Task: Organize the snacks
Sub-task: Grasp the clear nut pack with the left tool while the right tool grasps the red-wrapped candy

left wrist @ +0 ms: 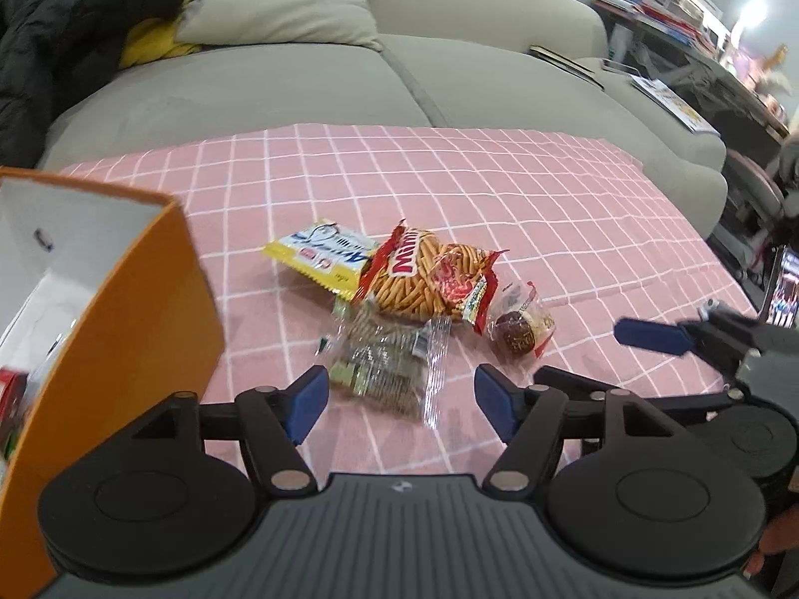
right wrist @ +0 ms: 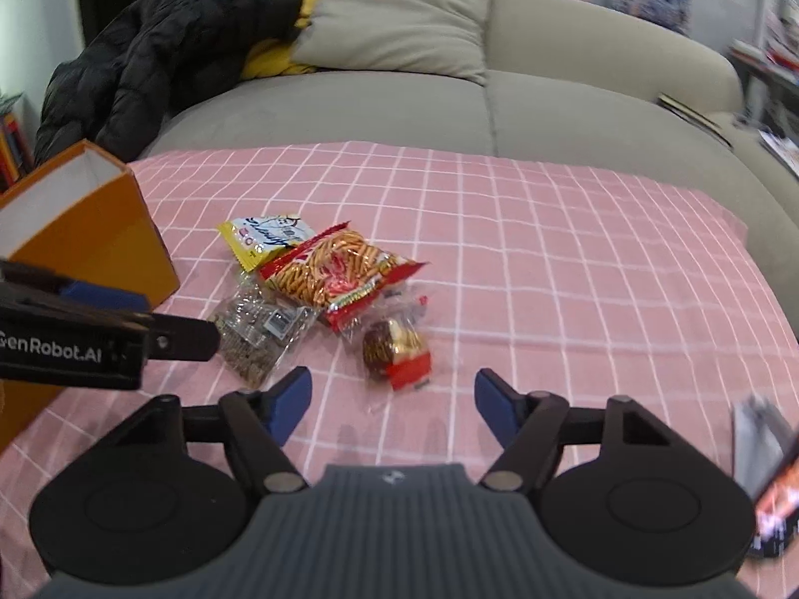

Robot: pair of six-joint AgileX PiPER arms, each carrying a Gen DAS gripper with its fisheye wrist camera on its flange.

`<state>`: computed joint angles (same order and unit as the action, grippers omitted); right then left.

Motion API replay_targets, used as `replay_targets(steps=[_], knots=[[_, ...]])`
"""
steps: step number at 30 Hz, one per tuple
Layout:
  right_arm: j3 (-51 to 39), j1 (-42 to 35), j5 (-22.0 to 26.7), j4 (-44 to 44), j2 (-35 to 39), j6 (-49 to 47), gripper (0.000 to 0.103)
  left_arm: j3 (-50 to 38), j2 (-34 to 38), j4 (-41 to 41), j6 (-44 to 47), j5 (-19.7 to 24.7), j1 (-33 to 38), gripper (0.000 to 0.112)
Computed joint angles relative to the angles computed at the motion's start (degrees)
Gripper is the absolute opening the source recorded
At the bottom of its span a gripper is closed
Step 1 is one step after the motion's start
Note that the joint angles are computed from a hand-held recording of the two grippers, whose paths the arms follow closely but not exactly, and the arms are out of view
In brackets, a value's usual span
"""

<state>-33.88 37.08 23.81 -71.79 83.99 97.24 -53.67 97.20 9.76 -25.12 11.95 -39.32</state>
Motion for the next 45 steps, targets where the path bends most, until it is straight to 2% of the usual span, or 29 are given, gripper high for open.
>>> replay_targets(steps=[3, 7, 10, 12, 17, 20, 26, 29, 32, 38, 41, 45], knots=[[-0.8, -3.6, -3.7, -3.6, 2.7, -0.7, 0.069, -1.5, 2.3, -1.4, 4.1, -0.2, 0.3, 0.081], [-1.7, -7.3, -8.8, -9.2, 5.8, 0.8, 0.064, -3.5, 4.7, 3.5, 1.9, 0.3, 0.3, 0.081], [-3.0, -8.6, -10.0, -11.6, 8.6, 2.4, 0.061, -4.6, 5.7, 2.7, 3.2, 1.1, 0.7, 0.081], [-3.5, -8.8, -10.1, -13.7, 10.0, 4.5, 0.055, -5.5, 6.5, 1.6, 4.4, 1.7, 0.8, 0.081], [-2.1, -8.4, -9.0, -21.0, 10.0, 12.1, 0.045, -6.4, 8.1, 11.7, -5.6, 2.0, -0.8, 0.081], [-0.5, -7.8, -8.1, -19.2, 8.5, 12.0, 0.041, -7.3, 9.3, 18.8, -11.6, 3.2, -2.1, 0.081], [2.6, -5.1, -6.1, -16.8, 5.5, 13.0, 0.040, -9.5, 11.8, 31.5, -22.2, 8.2, -5.9, 0.081], [3.6, -3.5, -5.0, -17.2, 4.8, 16.0, 0.040, -11.5, 13.4, 31.5, -22.1, 11.0, -6.7, 0.080], [4.0, -3.1, -4.7, -16.8, 4.4, 16.8, 0.040, -12.1, 14.2, 29.9, -21.2, 10.8, -6.3, 0.080], [4.0, -2.4, -4.6, -13.1, 3.7, 14.0, 0.040, -12.9, 15.0, 29.5, -20.7, 10.6, -5.9, 0.065], [3.5, -2.3, -4.9, -10.8, 3.7, 11.5, 0.040, -12.7, 14.4, 26.8, -18.6, 10.5, -5.6, 0.056], [2.8, -1.6, -4.7, -5.1, 3.2, 6.2, 0.039, -11.3, 12.5, 20.5, -15.4, 10.4, -5.0, 0.052]])
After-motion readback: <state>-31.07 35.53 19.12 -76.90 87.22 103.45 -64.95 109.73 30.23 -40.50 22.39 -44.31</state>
